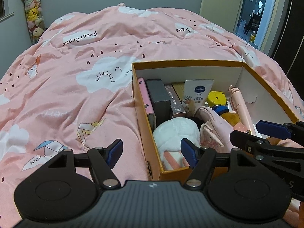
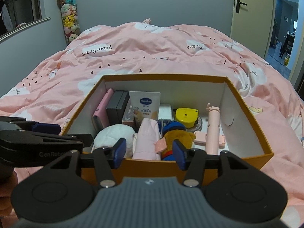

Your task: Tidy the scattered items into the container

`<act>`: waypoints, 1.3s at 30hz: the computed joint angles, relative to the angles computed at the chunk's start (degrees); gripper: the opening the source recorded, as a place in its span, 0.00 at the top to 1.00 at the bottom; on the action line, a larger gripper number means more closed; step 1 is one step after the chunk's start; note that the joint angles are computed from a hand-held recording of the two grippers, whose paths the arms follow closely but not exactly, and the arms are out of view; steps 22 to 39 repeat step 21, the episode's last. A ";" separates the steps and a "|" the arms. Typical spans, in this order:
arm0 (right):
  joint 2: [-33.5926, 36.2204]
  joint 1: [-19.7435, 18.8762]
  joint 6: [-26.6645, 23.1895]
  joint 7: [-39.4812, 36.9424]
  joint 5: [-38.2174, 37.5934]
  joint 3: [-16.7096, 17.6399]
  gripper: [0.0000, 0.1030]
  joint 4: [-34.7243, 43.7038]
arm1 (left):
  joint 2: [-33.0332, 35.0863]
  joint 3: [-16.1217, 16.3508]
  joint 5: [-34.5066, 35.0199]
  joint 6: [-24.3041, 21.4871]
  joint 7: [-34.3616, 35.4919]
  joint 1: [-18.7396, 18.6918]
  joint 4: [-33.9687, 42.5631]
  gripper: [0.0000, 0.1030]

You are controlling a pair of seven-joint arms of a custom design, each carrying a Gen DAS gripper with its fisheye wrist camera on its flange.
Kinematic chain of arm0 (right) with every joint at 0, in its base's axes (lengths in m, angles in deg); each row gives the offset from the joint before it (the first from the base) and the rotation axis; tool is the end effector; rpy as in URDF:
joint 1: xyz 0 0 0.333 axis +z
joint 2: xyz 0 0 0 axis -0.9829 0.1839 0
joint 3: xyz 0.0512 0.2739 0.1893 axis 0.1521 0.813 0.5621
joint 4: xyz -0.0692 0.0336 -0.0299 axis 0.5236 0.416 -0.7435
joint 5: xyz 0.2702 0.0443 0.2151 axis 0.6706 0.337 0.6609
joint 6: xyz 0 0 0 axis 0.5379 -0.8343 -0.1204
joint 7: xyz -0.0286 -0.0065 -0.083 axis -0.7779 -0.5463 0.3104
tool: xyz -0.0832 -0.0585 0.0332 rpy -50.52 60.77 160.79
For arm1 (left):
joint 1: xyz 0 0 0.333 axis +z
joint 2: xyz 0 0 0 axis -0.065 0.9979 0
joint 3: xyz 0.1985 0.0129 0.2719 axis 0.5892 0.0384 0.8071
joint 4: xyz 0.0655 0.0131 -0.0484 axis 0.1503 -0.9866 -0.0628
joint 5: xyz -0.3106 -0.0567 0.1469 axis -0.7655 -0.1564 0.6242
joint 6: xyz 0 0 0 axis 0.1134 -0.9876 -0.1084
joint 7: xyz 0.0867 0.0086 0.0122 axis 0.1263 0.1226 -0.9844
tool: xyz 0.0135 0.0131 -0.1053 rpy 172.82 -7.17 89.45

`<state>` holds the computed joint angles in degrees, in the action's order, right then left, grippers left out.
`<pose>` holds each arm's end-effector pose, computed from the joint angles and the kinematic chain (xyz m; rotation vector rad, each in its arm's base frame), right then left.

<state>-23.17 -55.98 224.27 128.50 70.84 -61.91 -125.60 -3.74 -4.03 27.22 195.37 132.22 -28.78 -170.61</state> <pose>0.6525 0.3225 0.4857 -1.9099 1.4057 -0.5938 0.6597 -0.2993 0.4647 -1.8244 1.8435 -0.7241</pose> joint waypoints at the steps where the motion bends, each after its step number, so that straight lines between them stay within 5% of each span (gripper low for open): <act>1: 0.07 -0.02 0.05 -0.04 0.04 0.02 0.45 0.02 | 0.02 -0.05 -0.05 0.00 0.11 0.03 0.02 0.23; 39: 0.17 -0.16 0.58 -0.29 0.29 0.09 0.41 -0.13 | -0.14 0.28 -0.91 1.52 0.74 0.01 -0.86 0.18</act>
